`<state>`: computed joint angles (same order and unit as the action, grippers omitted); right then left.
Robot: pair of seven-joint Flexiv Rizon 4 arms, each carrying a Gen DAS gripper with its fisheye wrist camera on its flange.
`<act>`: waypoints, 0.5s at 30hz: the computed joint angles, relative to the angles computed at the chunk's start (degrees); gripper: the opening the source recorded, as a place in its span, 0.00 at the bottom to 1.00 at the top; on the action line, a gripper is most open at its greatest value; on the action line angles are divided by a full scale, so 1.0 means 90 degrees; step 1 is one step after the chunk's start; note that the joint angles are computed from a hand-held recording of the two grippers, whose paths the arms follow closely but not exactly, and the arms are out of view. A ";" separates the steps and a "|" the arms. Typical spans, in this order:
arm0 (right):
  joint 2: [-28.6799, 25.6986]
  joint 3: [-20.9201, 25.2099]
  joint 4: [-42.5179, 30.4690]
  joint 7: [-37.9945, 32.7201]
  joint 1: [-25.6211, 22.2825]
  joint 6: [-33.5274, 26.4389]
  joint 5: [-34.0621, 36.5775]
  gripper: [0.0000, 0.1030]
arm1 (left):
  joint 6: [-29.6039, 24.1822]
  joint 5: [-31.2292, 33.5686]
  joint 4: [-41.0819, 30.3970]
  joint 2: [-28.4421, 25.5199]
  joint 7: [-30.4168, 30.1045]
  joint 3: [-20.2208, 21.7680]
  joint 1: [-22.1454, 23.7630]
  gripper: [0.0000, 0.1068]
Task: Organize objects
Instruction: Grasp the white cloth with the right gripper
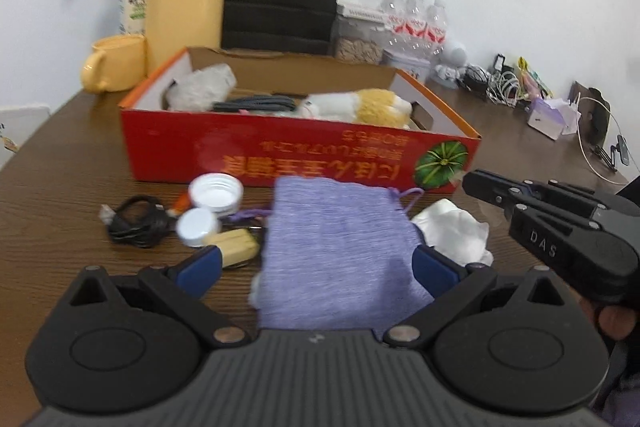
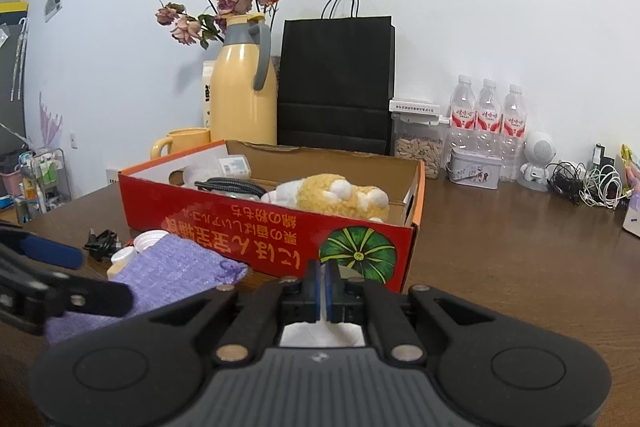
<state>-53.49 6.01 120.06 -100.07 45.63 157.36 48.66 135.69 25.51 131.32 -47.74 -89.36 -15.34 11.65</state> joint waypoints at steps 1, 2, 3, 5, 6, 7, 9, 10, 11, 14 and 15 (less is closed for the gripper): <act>-0.0014 0.0008 0.0010 0.0029 -0.0009 0.0042 -0.0029 0.02 | -0.0119 -0.0040 -0.0042 0.0001 -0.0028 -0.0049 -0.0017 0.96; -0.0025 0.0020 0.0026 0.0065 -0.0021 0.0088 -0.0064 0.02 | -0.0205 -0.0121 -0.0072 0.0007 -0.0040 -0.0058 -0.0071 0.96; -0.0039 0.0031 0.0047 0.0105 -0.0037 0.0138 -0.0103 0.02 | -0.0271 -0.0209 -0.0106 0.0005 -0.0053 -0.0065 -0.0131 0.96; -0.0064 0.0042 0.0068 0.0163 -0.0052 0.0216 -0.0162 0.02 | -0.0385 -0.0302 -0.0141 -0.0019 -0.0107 -0.0120 -0.0165 0.96; -0.0074 0.0045 0.0071 0.0181 -0.0052 0.0247 -0.0178 0.02 | -0.0451 -0.0314 -0.0154 -0.0029 -0.0134 -0.0164 -0.0149 0.96; -0.0087 0.0050 0.0084 0.0207 -0.0059 0.0287 -0.0207 0.02 | -0.0508 -0.0299 -0.0169 -0.0043 -0.0146 -0.0208 -0.0125 0.96; -0.0095 0.0054 0.0089 0.0232 -0.0064 0.0317 -0.0239 0.02 | -0.0532 -0.0356 -0.0189 -0.0063 -0.0111 -0.0181 -0.0203 0.96; -0.0099 0.0057 0.0093 0.0245 -0.0067 0.0332 -0.0255 0.02 | -0.0517 -0.0414 -0.0195 -0.0068 -0.0095 -0.0150 -0.0270 0.96; -0.0104 0.0060 0.0098 0.0261 -0.0072 0.0349 -0.0272 0.02 | -0.0473 -0.0453 -0.0191 -0.0076 -0.0084 -0.0120 -0.0317 0.96; -0.0123 0.0067 0.0108 0.0300 -0.0073 0.0405 -0.0303 0.02 | -0.0380 -0.0441 -0.0180 -0.0124 -0.0107 -0.0132 -0.0316 0.95; -0.0127 0.0069 0.0114 0.0310 -0.0076 0.0419 -0.0316 0.02 | -0.0366 -0.0394 -0.0179 -0.0137 -0.0115 -0.0157 -0.0281 0.93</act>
